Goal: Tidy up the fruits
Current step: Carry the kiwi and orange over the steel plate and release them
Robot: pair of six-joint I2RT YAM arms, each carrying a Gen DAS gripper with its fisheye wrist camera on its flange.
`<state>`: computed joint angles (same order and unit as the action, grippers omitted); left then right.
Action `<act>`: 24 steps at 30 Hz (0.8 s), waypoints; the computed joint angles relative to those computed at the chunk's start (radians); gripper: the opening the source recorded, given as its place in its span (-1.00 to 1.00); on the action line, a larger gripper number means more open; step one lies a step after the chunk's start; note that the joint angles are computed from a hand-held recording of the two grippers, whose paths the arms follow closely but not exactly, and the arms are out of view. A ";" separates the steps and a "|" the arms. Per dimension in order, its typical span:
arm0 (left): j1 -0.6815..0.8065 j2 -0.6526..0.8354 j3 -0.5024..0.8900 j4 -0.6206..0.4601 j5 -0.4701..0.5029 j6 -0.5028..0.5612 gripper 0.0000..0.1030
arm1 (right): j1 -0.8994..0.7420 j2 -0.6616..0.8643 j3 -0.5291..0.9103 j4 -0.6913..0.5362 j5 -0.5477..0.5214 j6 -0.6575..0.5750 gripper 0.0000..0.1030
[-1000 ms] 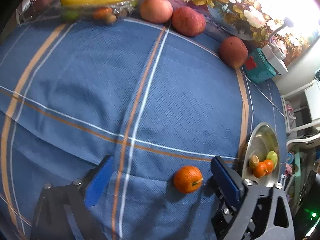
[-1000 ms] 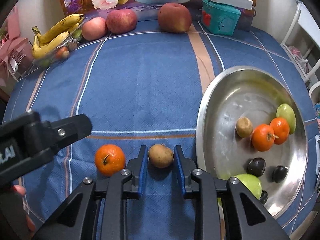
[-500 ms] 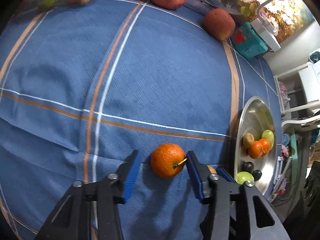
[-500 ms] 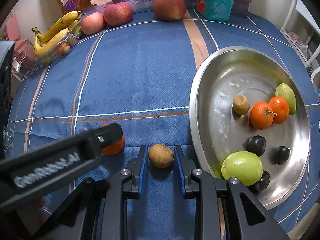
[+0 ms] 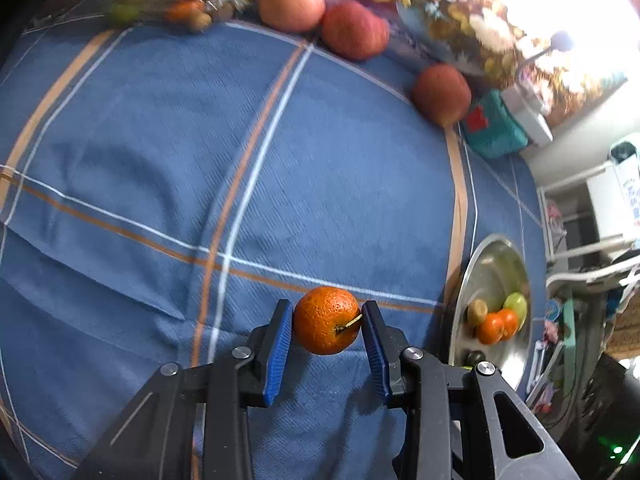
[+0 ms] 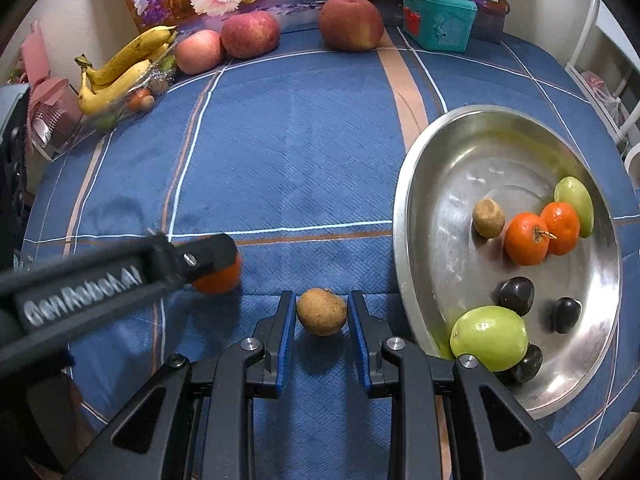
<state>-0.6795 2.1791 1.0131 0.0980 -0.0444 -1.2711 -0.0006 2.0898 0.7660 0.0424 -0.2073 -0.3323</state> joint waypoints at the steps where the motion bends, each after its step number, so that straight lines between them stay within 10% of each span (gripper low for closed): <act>1: 0.002 -0.014 -0.017 0.009 -0.008 -0.005 -0.27 | -0.002 -0.006 -0.001 -0.003 -0.004 -0.004 -0.47; 24: -0.034 -0.052 0.042 -0.007 -0.036 0.051 -0.27 | -0.203 -0.117 0.072 -0.134 -0.181 0.014 -0.47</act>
<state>-0.7139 2.1272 1.0552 0.0910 -0.0804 -1.2198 -0.2037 1.9727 0.8381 -0.0918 -0.3878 -0.3180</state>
